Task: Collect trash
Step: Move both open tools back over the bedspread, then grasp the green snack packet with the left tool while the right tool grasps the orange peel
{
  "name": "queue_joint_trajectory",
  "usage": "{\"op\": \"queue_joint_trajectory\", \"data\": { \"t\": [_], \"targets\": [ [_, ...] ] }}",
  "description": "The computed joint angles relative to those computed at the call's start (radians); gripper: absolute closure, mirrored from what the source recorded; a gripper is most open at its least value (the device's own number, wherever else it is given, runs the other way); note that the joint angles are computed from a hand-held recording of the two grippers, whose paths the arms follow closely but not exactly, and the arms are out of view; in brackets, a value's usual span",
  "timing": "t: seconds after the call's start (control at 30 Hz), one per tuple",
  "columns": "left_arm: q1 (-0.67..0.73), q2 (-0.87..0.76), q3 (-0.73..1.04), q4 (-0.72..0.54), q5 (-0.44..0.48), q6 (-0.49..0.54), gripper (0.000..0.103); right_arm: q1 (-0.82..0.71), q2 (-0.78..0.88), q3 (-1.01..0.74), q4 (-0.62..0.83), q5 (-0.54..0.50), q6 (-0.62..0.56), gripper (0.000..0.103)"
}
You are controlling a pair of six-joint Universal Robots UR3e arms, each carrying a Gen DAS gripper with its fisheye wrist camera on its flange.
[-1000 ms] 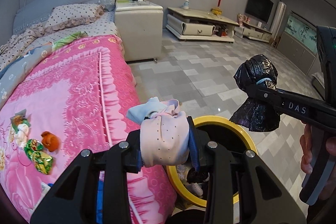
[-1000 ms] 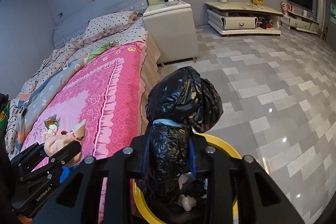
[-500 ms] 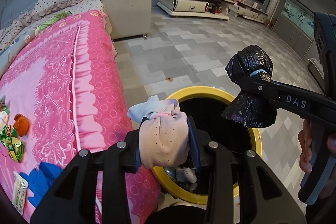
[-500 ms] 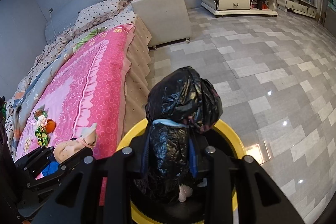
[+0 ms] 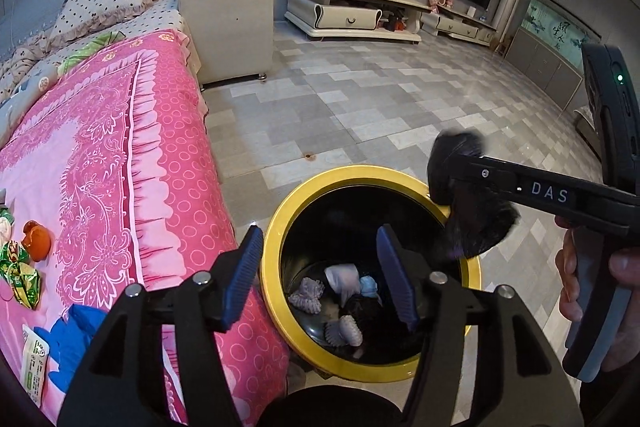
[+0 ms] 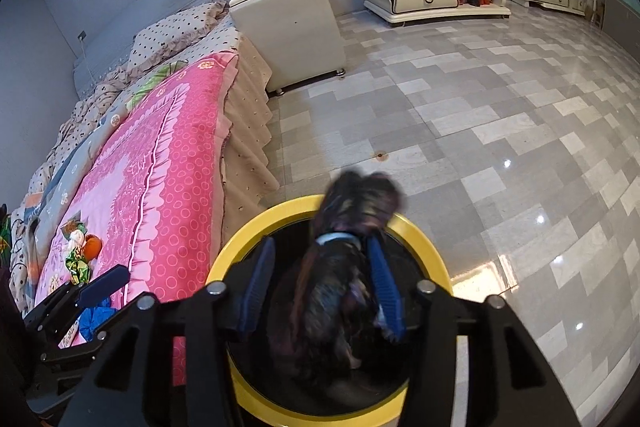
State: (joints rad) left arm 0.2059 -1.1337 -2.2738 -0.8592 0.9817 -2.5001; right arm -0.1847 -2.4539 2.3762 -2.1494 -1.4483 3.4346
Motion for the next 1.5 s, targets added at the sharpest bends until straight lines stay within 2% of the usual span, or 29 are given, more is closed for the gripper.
{"op": "queue_joint_trajectory", "data": {
  "t": [0.17, 0.33, 0.5, 0.73, 0.97, 1.1, 1.27, 1.5],
  "targets": [
    [0.070, 0.054, 0.006, -0.080, -0.032, 0.037, 0.036, -0.022, -0.062, -0.009, 0.067, -0.001, 0.000, 0.052],
    [0.156, 0.100, 0.014, -0.134, -0.050, 0.095, 0.027, 0.029, -0.055, -0.035, 0.051, -0.024, 0.031, 0.052],
    [0.288, 0.121, 0.048, -0.212, -0.090, 0.184, 0.024, 0.166, 0.053, -0.074, -0.058, -0.095, 0.103, 0.050],
    [0.487, 0.063, 0.141, -0.292, -0.142, 0.282, 0.024, 0.381, 0.315, -0.199, -0.215, -0.187, 0.202, 0.050],
    [0.649, -0.076, 0.250, -0.273, -0.165, 0.318, 0.024, 0.553, 0.600, -0.393, -0.307, -0.241, 0.236, 0.049],
    [0.723, -0.191, 0.336, -0.246, -0.171, 0.313, 0.024, 0.620, 0.748, -0.513, -0.333, -0.237, 0.239, 0.049],
    [0.782, -0.358, 0.447, -0.141, -0.151, 0.266, 0.024, 0.697, 0.947, -0.692, -0.334, -0.227, 0.222, 0.049],
    [0.812, -0.616, 0.653, -0.024, -0.093, 0.172, 0.024, 0.779, 1.243, -1.016, -0.262, -0.210, 0.181, 0.049]
  ]
}}
